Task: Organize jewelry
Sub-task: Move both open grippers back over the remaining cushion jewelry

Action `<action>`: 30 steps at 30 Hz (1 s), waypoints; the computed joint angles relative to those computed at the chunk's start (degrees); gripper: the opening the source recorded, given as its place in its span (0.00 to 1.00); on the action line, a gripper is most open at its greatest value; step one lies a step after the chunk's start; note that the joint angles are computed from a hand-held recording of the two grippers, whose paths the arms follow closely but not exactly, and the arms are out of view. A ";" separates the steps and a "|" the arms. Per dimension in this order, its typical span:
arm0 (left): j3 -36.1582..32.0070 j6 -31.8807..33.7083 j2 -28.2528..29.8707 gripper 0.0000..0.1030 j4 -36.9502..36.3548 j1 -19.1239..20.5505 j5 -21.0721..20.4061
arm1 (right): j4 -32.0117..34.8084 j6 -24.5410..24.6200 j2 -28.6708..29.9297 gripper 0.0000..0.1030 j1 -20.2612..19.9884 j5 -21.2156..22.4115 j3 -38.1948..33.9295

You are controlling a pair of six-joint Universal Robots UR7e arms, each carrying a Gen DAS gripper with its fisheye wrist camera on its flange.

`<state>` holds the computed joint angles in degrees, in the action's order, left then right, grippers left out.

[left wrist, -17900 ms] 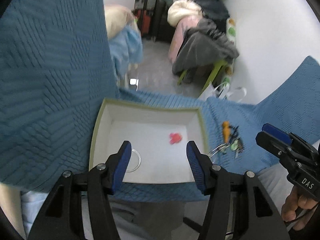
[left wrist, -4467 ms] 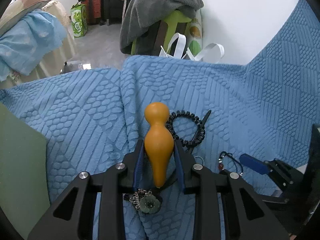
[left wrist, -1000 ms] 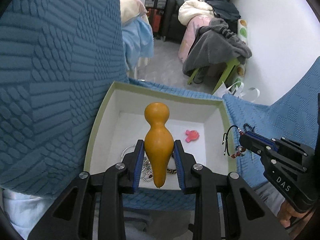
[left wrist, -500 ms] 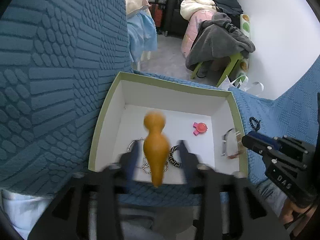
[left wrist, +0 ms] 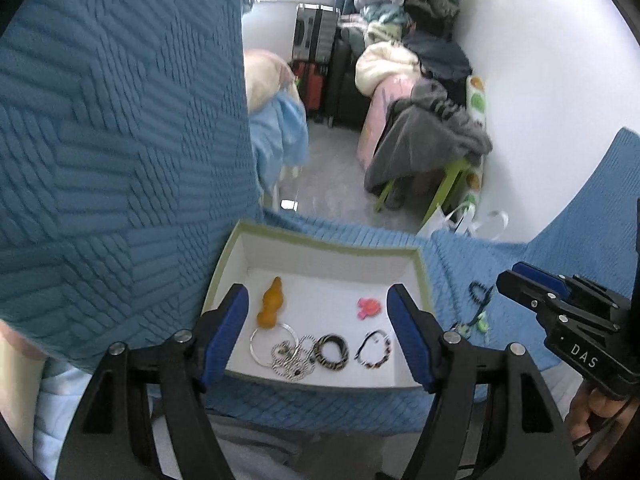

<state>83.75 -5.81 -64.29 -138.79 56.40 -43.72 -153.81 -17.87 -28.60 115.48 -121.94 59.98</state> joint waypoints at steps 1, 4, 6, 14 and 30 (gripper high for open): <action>0.21 0.23 -0.16 0.70 -1.01 -0.51 0.11 | -1.01 -0.66 -0.56 0.25 0.15 -0.05 0.48; 0.61 1.15 -0.23 0.70 -3.54 -1.81 0.25 | -3.47 -2.12 -2.22 0.25 0.34 0.08 1.96; 0.44 1.55 0.05 0.70 -4.50 -2.65 0.48 | -5.23 -2.86 -3.43 0.25 0.44 0.19 3.23; 0.20 3.02 1.65 0.70 -7.82 -5.44 1.20 | -9.85 -4.36 -7.80 0.27 -0.05 0.26 7.95; 1.55 2.88 5.38 0.70 -12.26 -8.16 -2.12 | -18.24 -8.01 -14.65 0.27 -2.60 -0.89 17.58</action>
